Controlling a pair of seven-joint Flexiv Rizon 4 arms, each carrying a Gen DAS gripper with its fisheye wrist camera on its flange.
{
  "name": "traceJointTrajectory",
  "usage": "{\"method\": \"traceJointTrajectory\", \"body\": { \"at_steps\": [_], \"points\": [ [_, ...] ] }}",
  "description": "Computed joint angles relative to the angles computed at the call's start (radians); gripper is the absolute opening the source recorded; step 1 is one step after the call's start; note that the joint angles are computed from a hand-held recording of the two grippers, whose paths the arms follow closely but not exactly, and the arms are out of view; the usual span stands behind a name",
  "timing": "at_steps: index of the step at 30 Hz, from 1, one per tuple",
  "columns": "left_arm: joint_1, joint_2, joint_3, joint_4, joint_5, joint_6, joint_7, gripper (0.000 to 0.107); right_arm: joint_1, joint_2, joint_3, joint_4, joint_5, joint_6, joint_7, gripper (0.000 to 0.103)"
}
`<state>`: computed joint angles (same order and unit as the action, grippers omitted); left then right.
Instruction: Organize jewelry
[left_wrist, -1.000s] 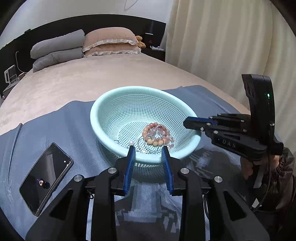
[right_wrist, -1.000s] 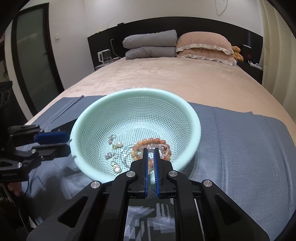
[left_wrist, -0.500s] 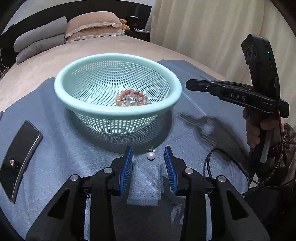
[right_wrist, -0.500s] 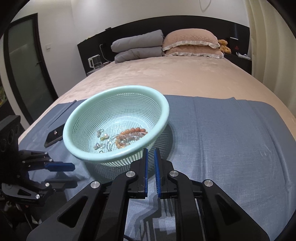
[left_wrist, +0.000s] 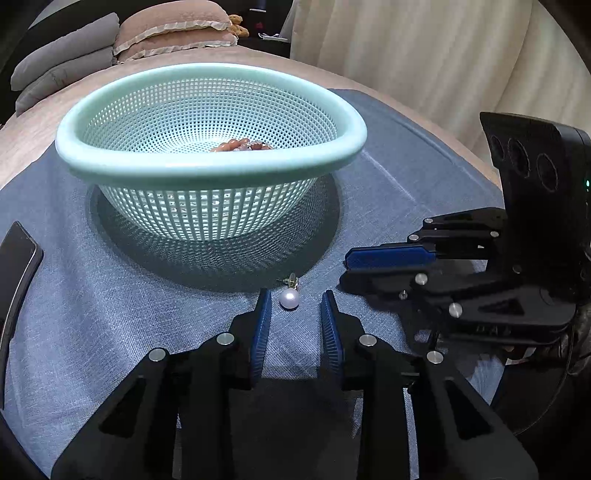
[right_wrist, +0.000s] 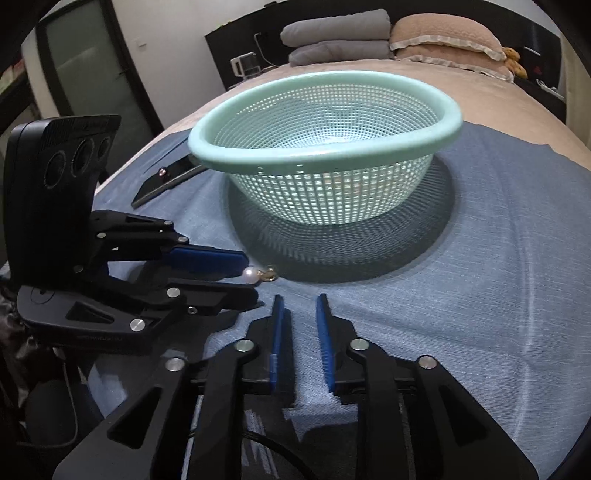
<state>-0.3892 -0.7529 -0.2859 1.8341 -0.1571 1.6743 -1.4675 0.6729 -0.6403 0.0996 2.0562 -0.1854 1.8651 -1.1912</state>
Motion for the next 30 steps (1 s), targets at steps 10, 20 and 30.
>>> {"method": "traceJointTrajectory", "body": {
  "at_steps": [10,20,30],
  "points": [
    [0.043,0.001,-0.04,0.027,0.009,0.007,0.003,0.012,0.028,-0.03,-0.023,-0.063,-0.036,-0.036,-0.03,0.037],
    [0.043,0.001,-0.047,0.012,0.003,-0.02,0.012,0.011,0.031,-0.032,-0.038,-0.066,-0.033,-0.04,-0.044,0.017],
    [0.023,-0.016,-0.026,-0.066,-0.016,-0.112,0.067,0.005,-0.178,-0.076,0.17,-0.121,-0.145,-0.099,-0.09,0.006]
  ]
}}
